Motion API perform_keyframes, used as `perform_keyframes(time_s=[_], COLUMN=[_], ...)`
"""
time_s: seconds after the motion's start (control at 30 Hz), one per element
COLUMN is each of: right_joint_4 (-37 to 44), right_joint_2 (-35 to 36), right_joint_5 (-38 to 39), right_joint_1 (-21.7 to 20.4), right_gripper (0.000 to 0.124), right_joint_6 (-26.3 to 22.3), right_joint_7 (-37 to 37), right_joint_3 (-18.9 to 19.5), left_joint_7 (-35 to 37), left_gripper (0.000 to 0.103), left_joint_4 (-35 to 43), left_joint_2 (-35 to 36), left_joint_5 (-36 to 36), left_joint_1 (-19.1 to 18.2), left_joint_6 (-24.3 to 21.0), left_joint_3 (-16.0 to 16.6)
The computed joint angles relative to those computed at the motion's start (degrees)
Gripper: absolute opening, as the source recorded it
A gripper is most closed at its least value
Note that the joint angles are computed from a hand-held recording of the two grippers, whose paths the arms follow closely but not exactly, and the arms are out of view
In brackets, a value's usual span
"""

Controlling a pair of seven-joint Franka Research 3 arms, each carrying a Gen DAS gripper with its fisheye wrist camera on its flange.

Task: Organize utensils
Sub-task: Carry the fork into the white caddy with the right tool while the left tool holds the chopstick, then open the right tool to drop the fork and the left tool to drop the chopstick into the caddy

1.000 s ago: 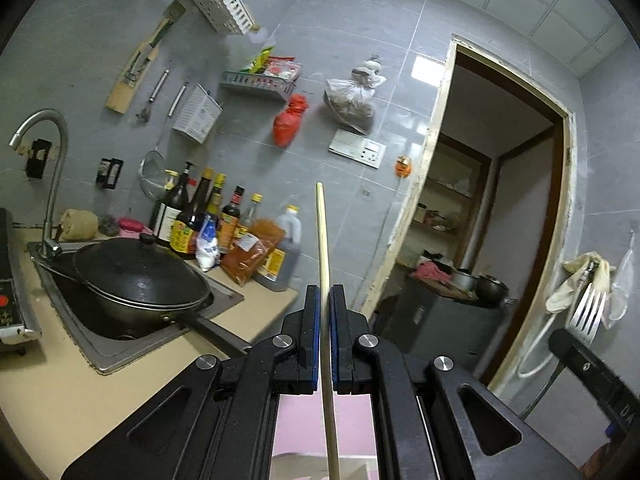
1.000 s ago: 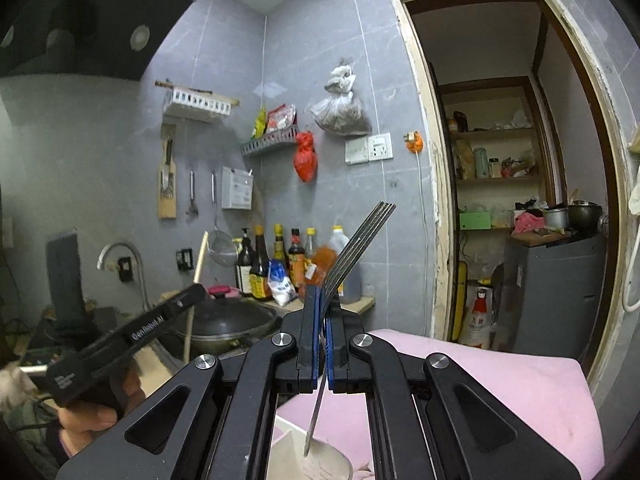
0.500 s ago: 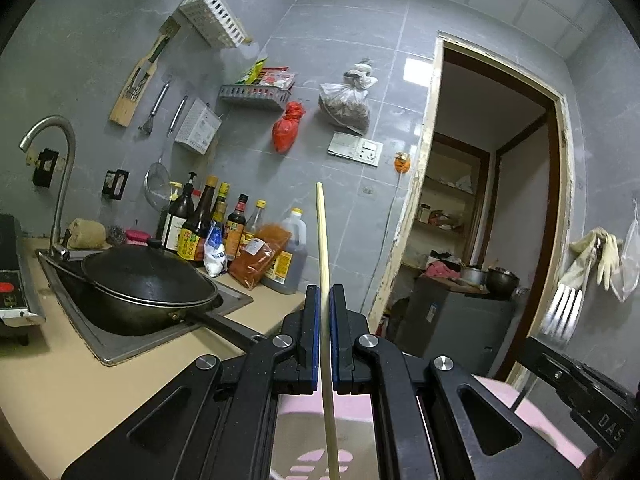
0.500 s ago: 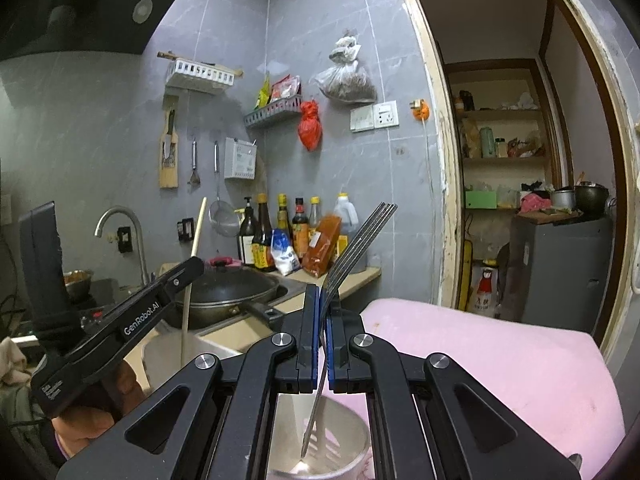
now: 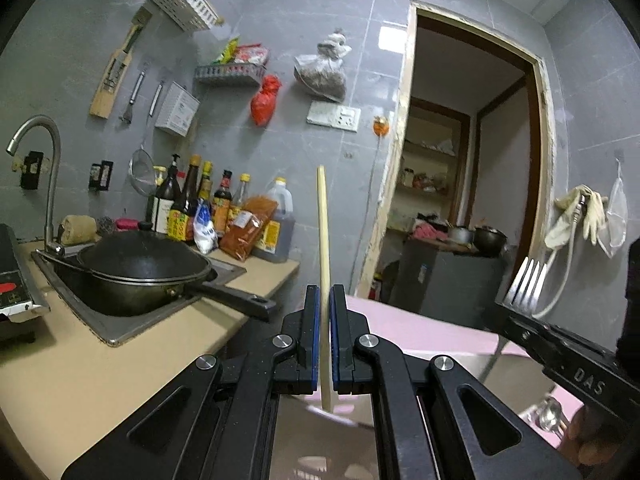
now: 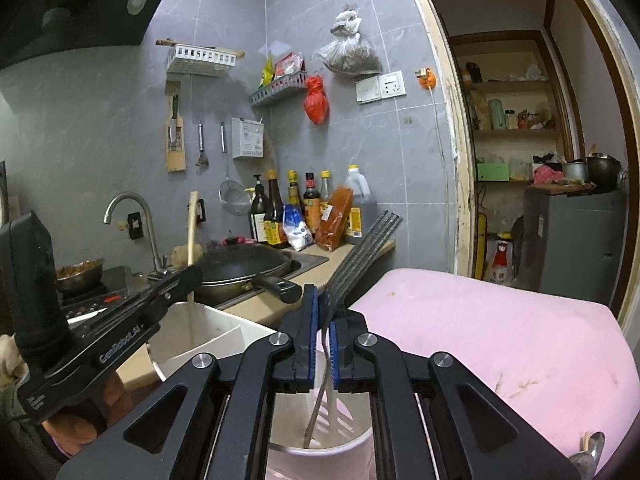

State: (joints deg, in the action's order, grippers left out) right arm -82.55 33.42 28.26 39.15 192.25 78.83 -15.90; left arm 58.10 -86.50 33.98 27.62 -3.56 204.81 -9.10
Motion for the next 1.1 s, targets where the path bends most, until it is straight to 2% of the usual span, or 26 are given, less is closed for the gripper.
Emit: perform_keyframes(time_s=[0.1,0.17,0.27,0.33,0.37,0.4,0.47,0.57,0.63,0.7,0.77,0.83,0.9,1.03,1.1], right_joint_4=[-0.8,-1.6,-2.4,-3.3,-3.7,-4.0,-4.9,-5.7,-6.4,-6.8,-6.7,-7.1,-7.5,-9.5,-10.8], right_joint_2=[-0.8,-1.5,-2.2,-2.9,-3.3,-3.5,-4.3,-5.1,-5.8,-6.2,-6.6,-7.1,-7.6,-9.2,-10.1], right_joint_5=[-0.1,0.1,1.1,1.4,1.4,1.6,2.0,4.0,4.9,6.2,8.3,9.8,11.5,13.9,15.3], right_joint_1=[-0.7,-1.2,-0.3,-0.3,-0.6,-1.0,-2.2,-2.5,-3.2,-3.5,-3.4,-3.7,-4.0,-4.8,-5.1], right_gripper=[0.023,0.024,0.025,0.03,0.033,0.039,0.046,0.055,0.068,0.075,0.078,0.082,0.086,0.1,0.103], right_joint_6=[0.6,1.1,1.1,1.8,2.3,2.8,4.4,6.0,7.9,9.3,9.9,10.9,11.9,15.3,17.2], right_joint_7=[-0.3,-0.6,-1.2,-1.7,-2.1,-2.6,-3.7,-5.7,-6.9,-8.5,-10.4,-12.1,-14.1,-17.5,-19.5], right_joint_3=[1.3,2.4,1.7,2.0,2.5,3.2,5.0,5.9,7.2,7.8,8.0,8.6,9.3,11.3,12.2], left_joint_7=[-2.6,-4.4,-7.5,-10.2,-11.4,-12.3,-13.9,-17.5,-18.1,-17.9,-18.2,-17.7,-16.6,-15.9,-15.2], left_gripper=[0.004,0.006,0.008,0.016,0.026,0.032,0.033,0.035,0.042,0.048,0.049,0.054,0.058,0.064,0.075], left_joint_4=[-0.8,-1.0,-1.0,-0.6,-0.6,-0.9,-1.4,-0.6,-1.0,-1.5,-1.4,-1.9,-2.8,-4.1,-5.4], left_joint_2=[-0.5,-0.8,-0.8,-0.5,-0.3,-0.6,-1.3,-1.4,-2.3,-3.3,-3.4,-3.7,-4.5,-5.8,-7.0], left_joint_5=[5.4,9.1,14.5,18.7,20.2,20.5,21.0,25.9,26.1,25.3,26.3,25.6,23.3,22.2,20.4], left_joint_1=[3.7,5.9,9.4,12.5,13.7,14.0,13.9,16.5,15.9,14.6,15.5,15.2,13.3,11.6,9.8], left_joint_6=[-0.9,-1.7,-2.9,-3.9,-4.0,-3.7,-3.0,-4.6,-4.7,-5.1,-6.0,-6.0,-4.9,-3.7,-2.3], left_joint_3=[-3.7,-5.9,-9.5,-13.1,-14.4,-14.5,-14.0,-17.0,-16.3,-14.8,-16.2,-16.1,-13.8,-11.7,-9.4])
